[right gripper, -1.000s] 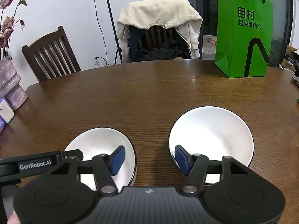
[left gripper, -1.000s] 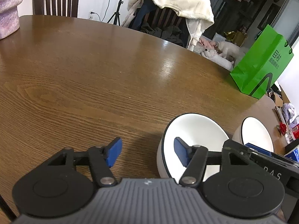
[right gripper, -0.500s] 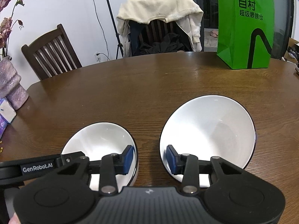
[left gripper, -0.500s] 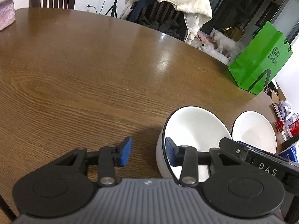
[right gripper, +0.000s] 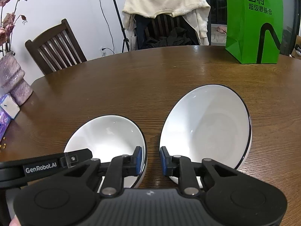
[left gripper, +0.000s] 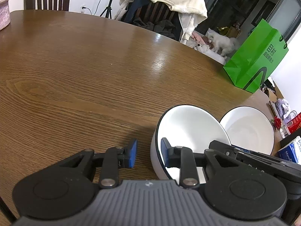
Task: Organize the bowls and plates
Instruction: 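Lower both grippers onto the white bowl rims and close them, then lift the gripped white bowl off the table with both grippers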
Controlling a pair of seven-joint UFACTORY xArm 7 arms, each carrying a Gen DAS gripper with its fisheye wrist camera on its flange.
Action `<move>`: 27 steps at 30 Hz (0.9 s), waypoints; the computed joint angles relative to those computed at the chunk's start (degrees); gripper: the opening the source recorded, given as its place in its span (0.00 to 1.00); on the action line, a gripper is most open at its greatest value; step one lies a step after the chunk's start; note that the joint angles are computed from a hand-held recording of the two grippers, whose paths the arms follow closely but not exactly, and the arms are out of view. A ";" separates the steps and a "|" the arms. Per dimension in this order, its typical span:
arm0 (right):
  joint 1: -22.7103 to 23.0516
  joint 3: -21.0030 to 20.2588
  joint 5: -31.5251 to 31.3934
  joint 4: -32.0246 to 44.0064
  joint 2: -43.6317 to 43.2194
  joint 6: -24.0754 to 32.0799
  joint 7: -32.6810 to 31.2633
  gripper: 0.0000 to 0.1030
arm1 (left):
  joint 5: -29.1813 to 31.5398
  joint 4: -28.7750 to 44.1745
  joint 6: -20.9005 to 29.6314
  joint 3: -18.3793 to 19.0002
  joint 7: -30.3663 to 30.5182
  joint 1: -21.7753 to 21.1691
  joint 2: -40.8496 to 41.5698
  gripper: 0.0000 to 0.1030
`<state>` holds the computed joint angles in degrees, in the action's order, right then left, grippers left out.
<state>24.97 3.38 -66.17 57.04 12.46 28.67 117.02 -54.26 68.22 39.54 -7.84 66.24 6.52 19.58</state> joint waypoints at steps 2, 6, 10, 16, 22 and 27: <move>-0.03 0.03 0.18 -0.04 -0.05 0.13 -0.22 0.19 | 0.04 -0.03 -0.02 -0.04 0.10 -0.03 -0.07 0.27; 0.28 0.22 0.70 0.27 -0.13 1.37 -1.12 0.19 | 0.17 0.30 0.15 -0.06 0.07 -0.06 0.17 0.27; 0.53 0.48 0.41 0.26 -0.61 2.35 -1.03 0.19 | 0.00 0.33 0.16 -0.13 0.41 0.07 0.20 0.27; 0.55 0.92 0.30 0.23 -0.91 3.18 -1.02 0.19 | -0.39 0.02 0.17 -0.10 0.80 0.04 0.04 0.27; 0.56 1.30 1.67 0.42 -1.04 4.50 -2.48 0.25 | -0.54 -0.04 0.27 -0.05 0.99 0.07 0.00 0.27; 1.13 1.40 1.87 0.77 -1.22 7.08 -2.48 0.35 | -0.52 0.10 0.60 0.06 1.08 0.19 0.07 0.26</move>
<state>26.10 4.78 -64.29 57.81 11.24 35.75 114.55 -54.78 68.32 40.14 -7.78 67.33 6.71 19.65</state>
